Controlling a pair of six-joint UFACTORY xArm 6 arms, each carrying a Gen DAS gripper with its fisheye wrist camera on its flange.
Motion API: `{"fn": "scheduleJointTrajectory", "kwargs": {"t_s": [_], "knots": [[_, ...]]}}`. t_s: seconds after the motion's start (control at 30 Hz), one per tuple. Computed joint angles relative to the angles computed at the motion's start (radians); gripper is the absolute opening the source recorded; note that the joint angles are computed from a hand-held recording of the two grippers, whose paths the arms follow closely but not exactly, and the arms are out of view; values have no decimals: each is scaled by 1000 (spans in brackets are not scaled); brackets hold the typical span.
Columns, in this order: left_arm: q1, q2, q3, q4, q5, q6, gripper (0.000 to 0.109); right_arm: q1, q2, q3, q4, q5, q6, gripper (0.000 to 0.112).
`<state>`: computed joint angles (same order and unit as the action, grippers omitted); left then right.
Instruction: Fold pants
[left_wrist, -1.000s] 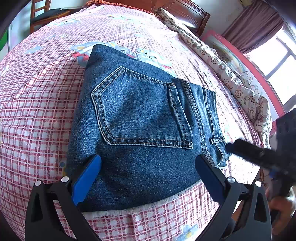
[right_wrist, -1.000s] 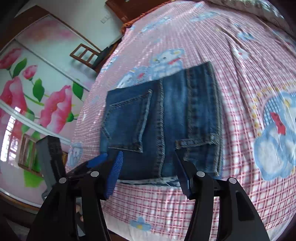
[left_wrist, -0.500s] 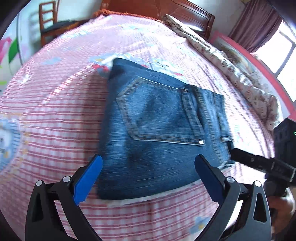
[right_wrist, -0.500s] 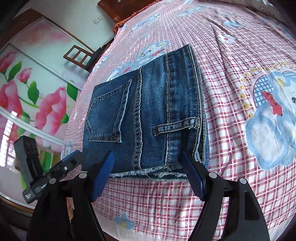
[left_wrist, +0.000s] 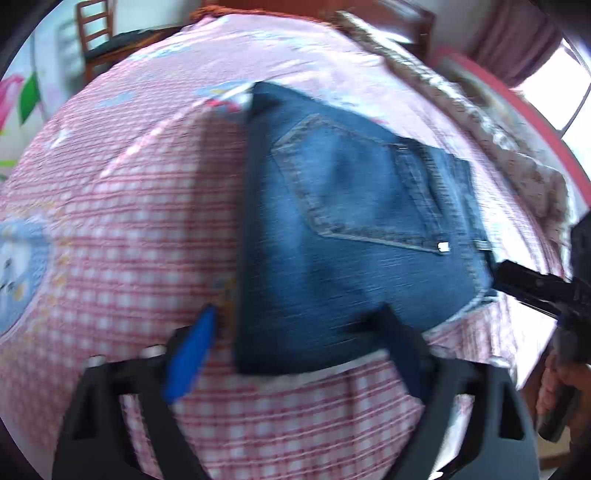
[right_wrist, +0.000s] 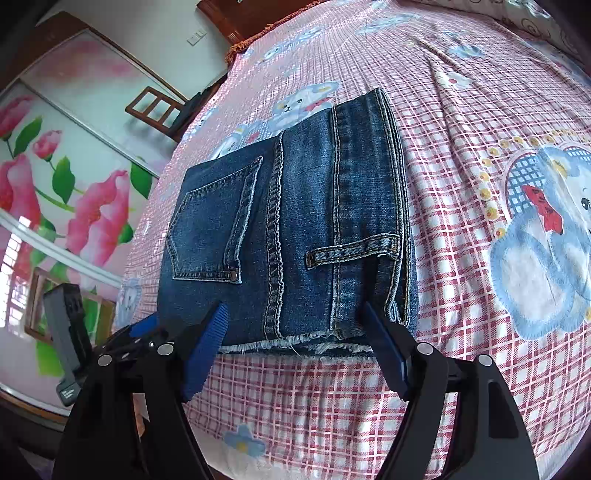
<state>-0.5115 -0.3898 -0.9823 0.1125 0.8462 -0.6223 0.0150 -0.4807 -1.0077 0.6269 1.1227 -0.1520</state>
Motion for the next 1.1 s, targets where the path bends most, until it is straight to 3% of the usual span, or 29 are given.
{"fn": "scheduleJointTrajectory", "kwargs": {"t_s": [0.23,0.3,0.6,0.9,1.1], "knots": [[-24,-114,33,145,150,-110,101,-29,-45,47,58,-13,20,74],[-38,-150,48,179,185,-137,101,-40,-55,47,50,16,34,79],[-138,-219,58,280,267,-225,101,-123,-249,141,47,140,42,79],[-360,-351,194,544,128,-417,101,-79,-506,225,-75,179,65,82],[-449,-392,235,759,72,-581,101,17,-588,249,-212,91,99,82]]}}
